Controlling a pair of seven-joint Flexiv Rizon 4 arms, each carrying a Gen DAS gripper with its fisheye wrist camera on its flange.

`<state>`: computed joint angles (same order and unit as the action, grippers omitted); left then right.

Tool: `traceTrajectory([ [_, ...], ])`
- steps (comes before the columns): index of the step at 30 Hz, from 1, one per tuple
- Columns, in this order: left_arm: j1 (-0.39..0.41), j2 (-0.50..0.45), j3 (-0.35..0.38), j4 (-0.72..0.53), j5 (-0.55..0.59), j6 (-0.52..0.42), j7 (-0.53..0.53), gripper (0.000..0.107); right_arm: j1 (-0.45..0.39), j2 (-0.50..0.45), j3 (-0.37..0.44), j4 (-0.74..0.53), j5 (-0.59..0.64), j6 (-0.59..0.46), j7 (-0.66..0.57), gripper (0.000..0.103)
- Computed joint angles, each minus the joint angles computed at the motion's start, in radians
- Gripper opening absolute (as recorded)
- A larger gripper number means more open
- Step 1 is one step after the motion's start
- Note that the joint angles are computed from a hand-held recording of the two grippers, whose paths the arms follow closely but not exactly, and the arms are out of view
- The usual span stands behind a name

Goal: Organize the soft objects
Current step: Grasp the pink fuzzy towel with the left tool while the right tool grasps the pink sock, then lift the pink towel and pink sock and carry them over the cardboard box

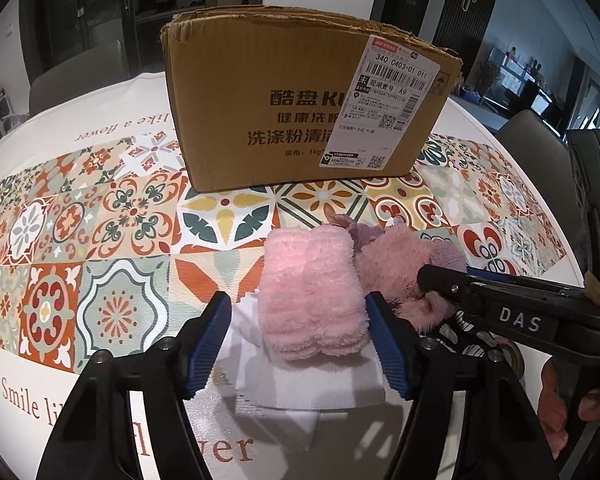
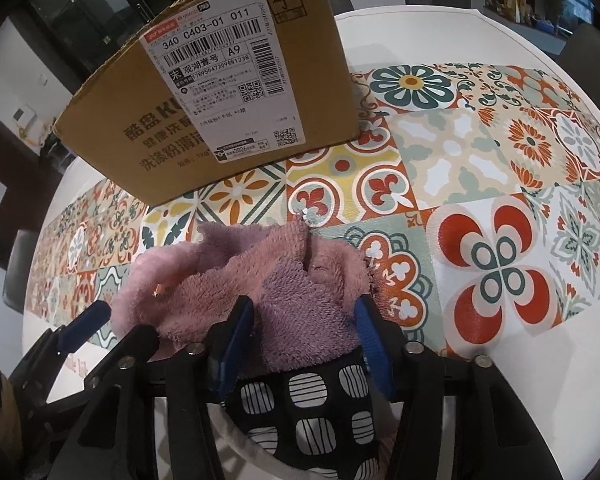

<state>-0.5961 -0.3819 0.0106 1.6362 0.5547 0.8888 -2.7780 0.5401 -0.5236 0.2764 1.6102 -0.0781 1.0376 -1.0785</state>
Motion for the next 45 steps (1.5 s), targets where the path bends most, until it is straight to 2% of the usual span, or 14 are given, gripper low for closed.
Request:
traceTrajectory([
  [6,0.004,-0.003,-0.004,0.005,-0.013,0.026,0.015,0.048,0.000,-0.003,-0.002,0.001,-0.006,0.002,-0.012,0.018],
  [9,-0.008,0.001,0.003,-0.003,0.003,0.010,0.009,0.044,0.004,0.002,-0.009,0.010,-0.014,0.025,-0.008,0.015],
  [18,-0.024,0.022,-0.002,-0.012,0.043,-0.024,-0.021,0.036,0.041,0.039,-0.081,0.059,-0.140,0.112,0.088,0.014],
  [26,-0.036,0.048,-0.008,-0.028,0.114,-0.060,-0.065,0.026,0.021,0.065,-0.053,0.073,-0.154,0.145,0.089,0.014],
  [41,-0.060,0.110,-0.054,-0.085,0.270,-0.214,-0.146,0.025,0.040,0.150,-0.074,0.131,-0.235,0.250,0.116,0.014],
  [42,-0.058,0.114,-0.057,-0.087,0.278,-0.218,-0.150,0.025,0.039,0.156,-0.073,0.134,-0.239,0.260,0.117,0.011],
  [45,-0.060,0.125,-0.067,-0.098,0.306,-0.238,-0.161,0.025,0.034,0.165,-0.069,0.135,-0.246,0.276,0.113,0.010],
])
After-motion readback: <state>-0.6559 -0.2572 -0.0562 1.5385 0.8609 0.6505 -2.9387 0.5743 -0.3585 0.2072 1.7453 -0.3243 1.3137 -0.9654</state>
